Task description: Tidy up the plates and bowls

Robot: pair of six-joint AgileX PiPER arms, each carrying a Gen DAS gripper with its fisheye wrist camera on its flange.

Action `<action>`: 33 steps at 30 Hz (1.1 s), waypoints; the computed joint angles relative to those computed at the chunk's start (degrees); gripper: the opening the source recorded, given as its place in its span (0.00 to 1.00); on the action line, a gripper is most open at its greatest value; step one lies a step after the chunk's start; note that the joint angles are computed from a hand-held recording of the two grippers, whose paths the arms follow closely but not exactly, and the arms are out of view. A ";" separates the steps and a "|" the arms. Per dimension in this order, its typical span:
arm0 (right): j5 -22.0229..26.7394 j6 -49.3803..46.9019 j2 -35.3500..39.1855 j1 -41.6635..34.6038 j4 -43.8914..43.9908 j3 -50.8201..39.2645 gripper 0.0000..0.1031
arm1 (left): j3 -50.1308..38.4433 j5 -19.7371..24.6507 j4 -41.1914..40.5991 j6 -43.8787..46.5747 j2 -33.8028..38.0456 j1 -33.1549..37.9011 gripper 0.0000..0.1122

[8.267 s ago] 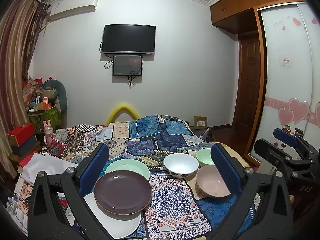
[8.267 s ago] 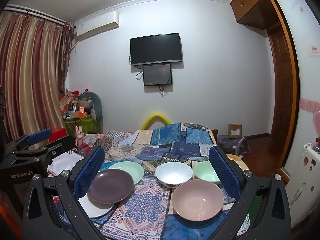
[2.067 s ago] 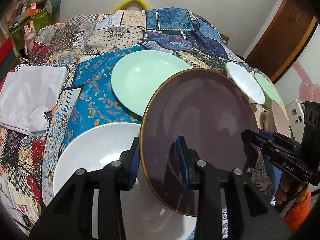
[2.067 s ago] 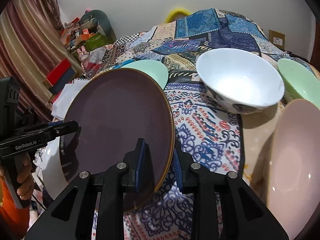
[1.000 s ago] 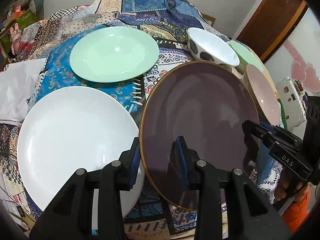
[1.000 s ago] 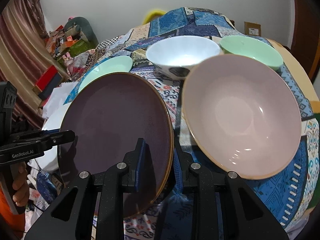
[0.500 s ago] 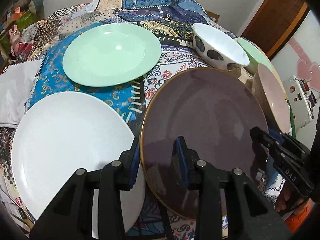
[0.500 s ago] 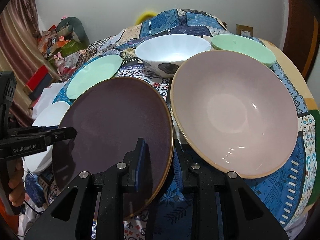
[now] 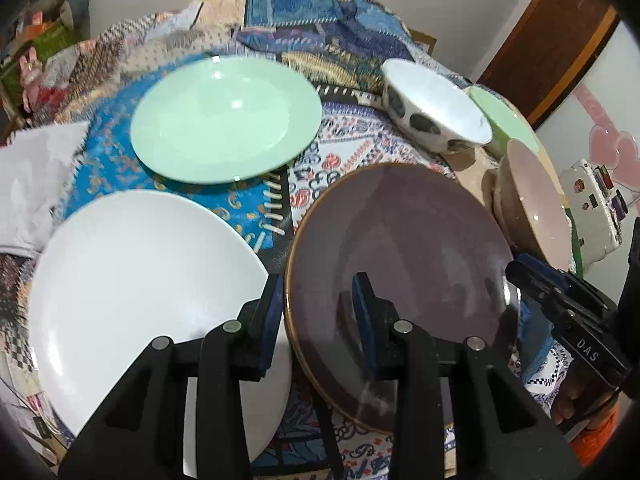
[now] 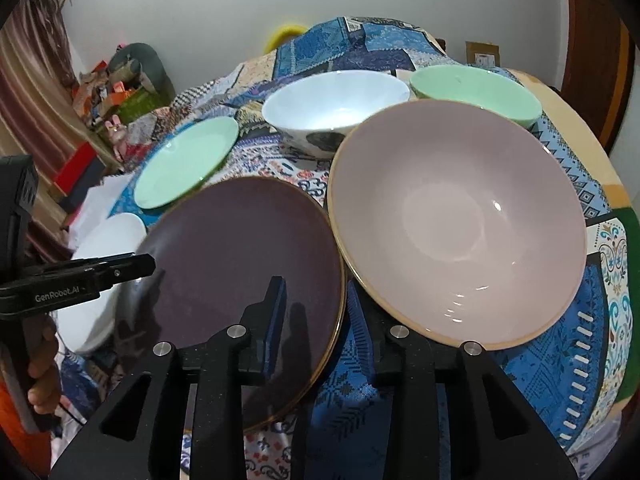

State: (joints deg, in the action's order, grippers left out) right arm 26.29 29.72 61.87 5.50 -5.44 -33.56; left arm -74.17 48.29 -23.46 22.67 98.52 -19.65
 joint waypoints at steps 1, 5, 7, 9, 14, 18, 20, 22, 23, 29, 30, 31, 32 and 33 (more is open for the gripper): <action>0.18 1.48 -0.17 0.89 -1.07 -0.15 0.29 | 0.59 -0.29 0.12 0.28 -1.33 0.14 0.33; 1.53 7.13 -1.35 4.69 -6.23 -1.15 0.30 | 1.67 -0.55 0.86 0.05 -5.01 0.87 0.44; 2.07 9.04 -1.83 6.27 -7.93 -1.71 0.34 | 1.79 0.44 0.73 0.68 -6.77 1.80 0.45; 2.72 11.35 -2.01 7.93 -10.22 -2.56 0.35 | 2.19 0.73 0.93 0.66 -8.36 2.70 0.51; 4.45 16.90 -2.08 12.38 -15.89 -5.32 0.44 | 3.66 0.72 2.21 1.39 -12.54 6.69 0.58; 4.60 20.52 -1.03 15.27 -20.13 -7.24 0.53 | 4.62 0.60 3.10 2.72 -14.58 10.69 0.61; 4.29 20.98 0.39 16.34 -21.12 -8.61 0.53 | 5.02 0.48 3.23 3.87 -15.15 12.86 0.62; 3.61 20.69 2.37 17.23 -21.26 -10.04 0.53 | 5.61 0.17 3.43 4.98 -15.69 15.31 0.64; 3.30 20.48 3.17 17.52 -21.12 -10.54 0.54 | 5.86 0.04 3.46 5.43 -15.79 16.22 0.65; 0.72 16.77 10.40 19.55 -18.36 -14.89 0.59 | 7.79 -1.27 3.35 8.38 -14.45 21.71 0.65; 0.50 15.21 11.83 19.66 -17.23 -15.87 0.59 | 8.00 -1.47 3.17 8.72 -14.06 22.19 0.65; 0.25 13.66 13.51 19.83 -16.09 -16.95 0.59 | 8.27 -1.75 2.83 9.38 -13.36 23.11 0.65; -0.03 11.75 15.02 19.85 -14.64 -17.91 0.59 | 8.58 -2.08 2.60 9.73 -12.98 23.50 0.65; -0.20 9.74 16.59 19.84 -13.08 -18.95 0.59 | 8.91 -2.47 2.14 10.45 -12.38 24.20 0.65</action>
